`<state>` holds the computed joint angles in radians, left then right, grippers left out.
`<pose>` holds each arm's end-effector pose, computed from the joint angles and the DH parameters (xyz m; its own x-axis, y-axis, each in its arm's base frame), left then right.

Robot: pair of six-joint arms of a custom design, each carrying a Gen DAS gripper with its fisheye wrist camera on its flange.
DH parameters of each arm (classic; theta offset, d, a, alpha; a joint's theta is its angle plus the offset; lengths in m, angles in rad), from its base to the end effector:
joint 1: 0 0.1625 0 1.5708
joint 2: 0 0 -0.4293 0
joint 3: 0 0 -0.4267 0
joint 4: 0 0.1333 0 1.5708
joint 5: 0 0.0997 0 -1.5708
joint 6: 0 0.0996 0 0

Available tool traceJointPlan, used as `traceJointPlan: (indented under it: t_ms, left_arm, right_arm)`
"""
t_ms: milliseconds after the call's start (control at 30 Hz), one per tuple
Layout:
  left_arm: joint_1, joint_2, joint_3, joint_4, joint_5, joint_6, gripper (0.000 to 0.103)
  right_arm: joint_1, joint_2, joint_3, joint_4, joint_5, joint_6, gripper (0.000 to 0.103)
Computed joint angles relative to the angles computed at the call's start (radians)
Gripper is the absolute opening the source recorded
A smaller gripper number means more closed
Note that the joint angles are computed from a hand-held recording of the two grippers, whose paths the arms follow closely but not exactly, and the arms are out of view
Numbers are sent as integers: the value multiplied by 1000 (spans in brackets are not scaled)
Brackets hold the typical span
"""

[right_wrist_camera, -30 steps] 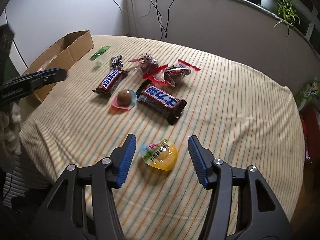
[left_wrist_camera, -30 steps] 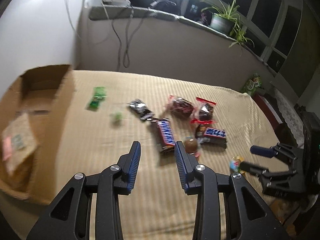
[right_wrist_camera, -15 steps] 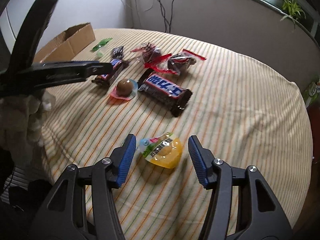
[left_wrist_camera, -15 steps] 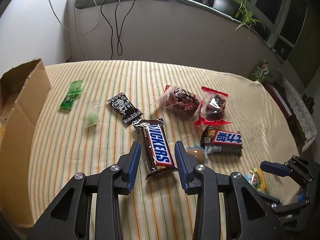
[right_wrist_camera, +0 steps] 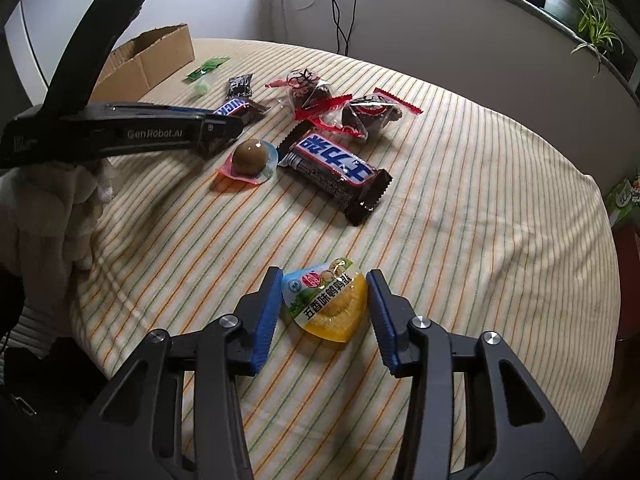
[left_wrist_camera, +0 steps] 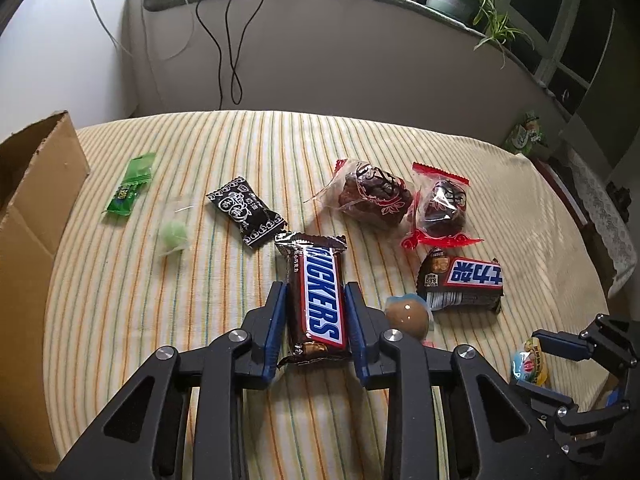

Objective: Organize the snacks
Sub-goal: 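Carry the Snickers bar and jelly cup to the box with both grippers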

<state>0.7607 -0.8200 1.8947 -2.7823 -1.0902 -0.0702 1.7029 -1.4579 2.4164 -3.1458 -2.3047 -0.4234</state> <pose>-0.3159 -0.5483 0.0272 -0.7057 0.5495 -0.4473 0.6697 0.7233 -0.1682 0.1210 -0.4053 0.2372 -0.6734 -0.0715 0.7358 -0.4214 0.8549 -0.3026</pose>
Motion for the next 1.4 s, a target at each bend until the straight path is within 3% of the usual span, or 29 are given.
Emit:
traceJointPlan:
  t_ms: [633,1400]
  left_arm:
    - [17,-93,58,-54,-21,29,28]
    - [54,-298,142,-125,104,53,28]
  right_arm:
    - [50,12,-46,19,-16,49,41]
    - [195,320,-362,35,79,-42,41]
